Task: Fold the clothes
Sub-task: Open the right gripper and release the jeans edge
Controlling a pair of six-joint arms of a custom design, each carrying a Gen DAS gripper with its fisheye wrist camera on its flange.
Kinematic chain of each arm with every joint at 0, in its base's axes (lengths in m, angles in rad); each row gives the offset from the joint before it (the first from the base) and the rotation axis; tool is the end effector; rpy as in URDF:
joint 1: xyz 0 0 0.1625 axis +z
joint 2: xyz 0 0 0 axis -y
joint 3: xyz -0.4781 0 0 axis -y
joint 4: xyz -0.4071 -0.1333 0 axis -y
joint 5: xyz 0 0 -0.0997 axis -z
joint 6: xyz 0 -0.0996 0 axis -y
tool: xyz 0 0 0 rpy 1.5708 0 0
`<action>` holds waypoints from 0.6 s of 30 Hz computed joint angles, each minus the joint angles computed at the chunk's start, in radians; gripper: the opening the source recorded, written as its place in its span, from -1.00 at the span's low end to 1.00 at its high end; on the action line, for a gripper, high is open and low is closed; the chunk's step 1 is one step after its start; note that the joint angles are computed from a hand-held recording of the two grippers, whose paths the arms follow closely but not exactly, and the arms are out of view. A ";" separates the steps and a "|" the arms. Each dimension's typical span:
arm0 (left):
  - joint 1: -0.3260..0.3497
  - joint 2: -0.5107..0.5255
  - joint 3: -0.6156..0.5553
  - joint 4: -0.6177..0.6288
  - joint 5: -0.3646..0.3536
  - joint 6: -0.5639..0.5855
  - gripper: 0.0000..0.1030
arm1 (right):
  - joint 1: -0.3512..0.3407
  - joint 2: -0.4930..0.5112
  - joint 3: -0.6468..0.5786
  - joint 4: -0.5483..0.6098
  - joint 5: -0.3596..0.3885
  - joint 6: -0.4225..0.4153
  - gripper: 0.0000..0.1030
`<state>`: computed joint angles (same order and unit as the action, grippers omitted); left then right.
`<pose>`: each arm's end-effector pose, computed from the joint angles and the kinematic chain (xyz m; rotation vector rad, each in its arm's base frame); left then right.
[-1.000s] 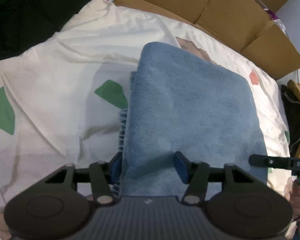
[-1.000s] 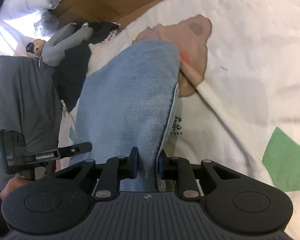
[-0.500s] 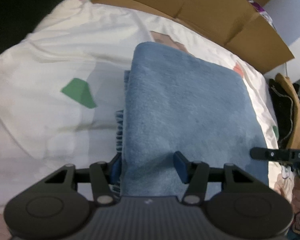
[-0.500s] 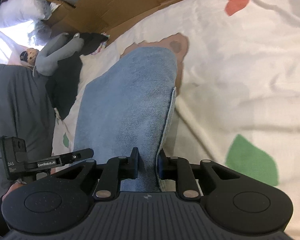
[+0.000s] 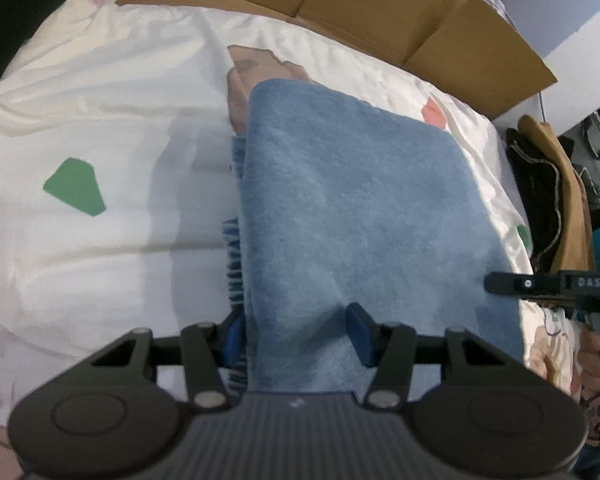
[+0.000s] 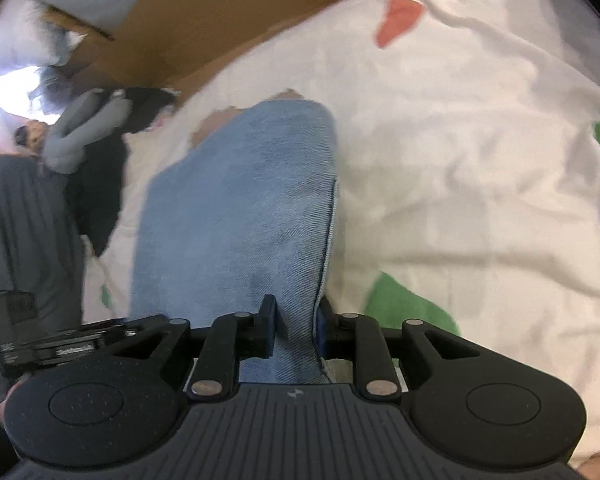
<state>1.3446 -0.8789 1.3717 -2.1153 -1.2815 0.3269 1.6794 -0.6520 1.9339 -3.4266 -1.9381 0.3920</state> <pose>-0.0147 -0.7849 0.2479 0.7677 2.7443 -0.0527 0.1653 -0.6159 0.0384 -0.5447 -2.7368 0.9248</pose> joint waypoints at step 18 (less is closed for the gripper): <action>-0.031 0.059 -0.090 -0.097 0.017 0.075 -0.12 | 0.054 0.077 -0.176 -0.002 -0.234 -0.288 -0.48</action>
<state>1.3140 -0.8197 1.2821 -2.2121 -1.2646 0.4016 1.7331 -0.5751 1.7582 -3.4286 -2.1721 0.1043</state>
